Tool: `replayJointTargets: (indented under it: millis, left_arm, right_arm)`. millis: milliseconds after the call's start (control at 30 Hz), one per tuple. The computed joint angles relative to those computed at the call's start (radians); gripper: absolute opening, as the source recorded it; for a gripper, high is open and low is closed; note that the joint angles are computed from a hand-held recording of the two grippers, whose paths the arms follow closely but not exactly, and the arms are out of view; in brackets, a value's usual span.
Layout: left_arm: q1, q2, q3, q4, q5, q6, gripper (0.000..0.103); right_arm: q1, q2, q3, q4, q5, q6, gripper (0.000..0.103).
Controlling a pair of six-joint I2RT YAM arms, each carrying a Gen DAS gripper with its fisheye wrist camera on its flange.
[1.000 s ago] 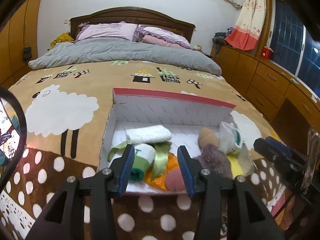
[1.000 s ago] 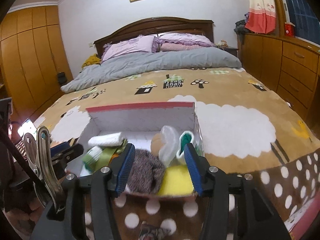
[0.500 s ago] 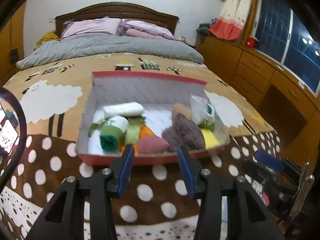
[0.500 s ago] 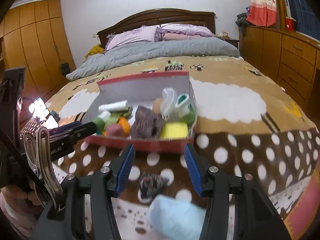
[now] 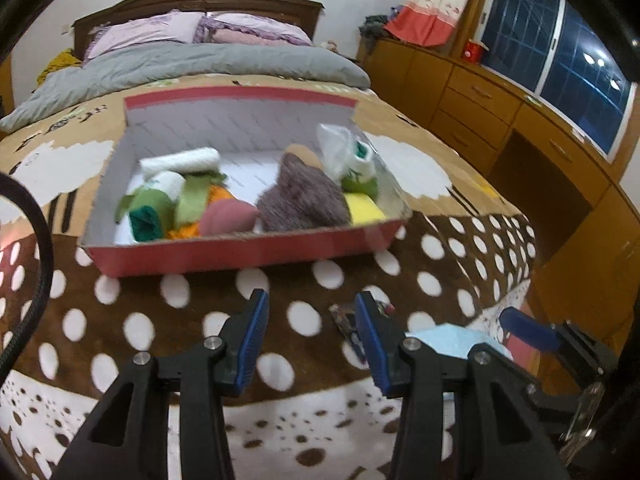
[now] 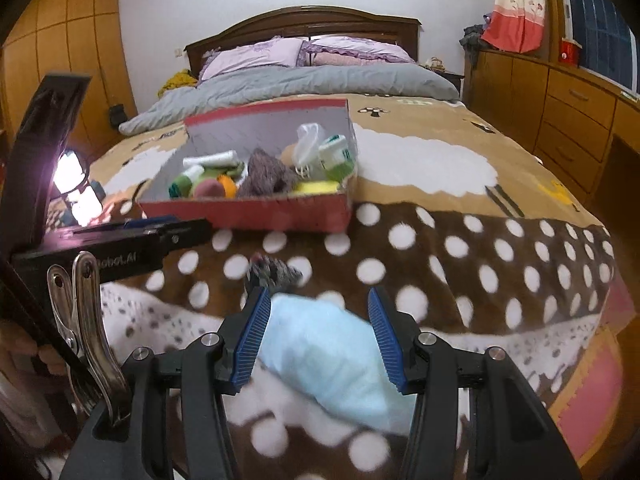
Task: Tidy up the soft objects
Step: 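Withdraw both tools toward the dark patterned pouch and blue face mask, then grasp the dark patterned pouch with the left tool while the right tool grasps the blue face mask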
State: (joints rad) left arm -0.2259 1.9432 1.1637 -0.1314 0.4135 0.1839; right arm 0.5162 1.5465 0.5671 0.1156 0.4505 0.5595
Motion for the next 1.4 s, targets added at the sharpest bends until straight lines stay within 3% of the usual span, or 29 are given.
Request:
replayJointTargets:
  millis: [167,733,900,1400]
  left_arm:
    - [-0.036,0.008,-0.024,0.021,-0.013,0.003,0.059]
    - [-0.126,0.119,0.006,0.065,-0.094,-0.002,0.059]
    - [-0.120,0.135,0.023,0.050,-0.071,0.000,0.036]
    - [-0.074,0.073,-0.029,0.081,-0.056,0.011,0.031]
  right_arm:
    - [0.008,-0.015,-0.061,0.022,0.008,0.018,0.052]
    - [-0.061,0.046,-0.137,0.148,-0.062,0.024,0.058]
    - [-0.057,0.097,-0.124,0.194,-0.063,0.011,0.058]
    - [-0.058,0.140,-0.122,0.236,-0.093,-0.023,0.058]
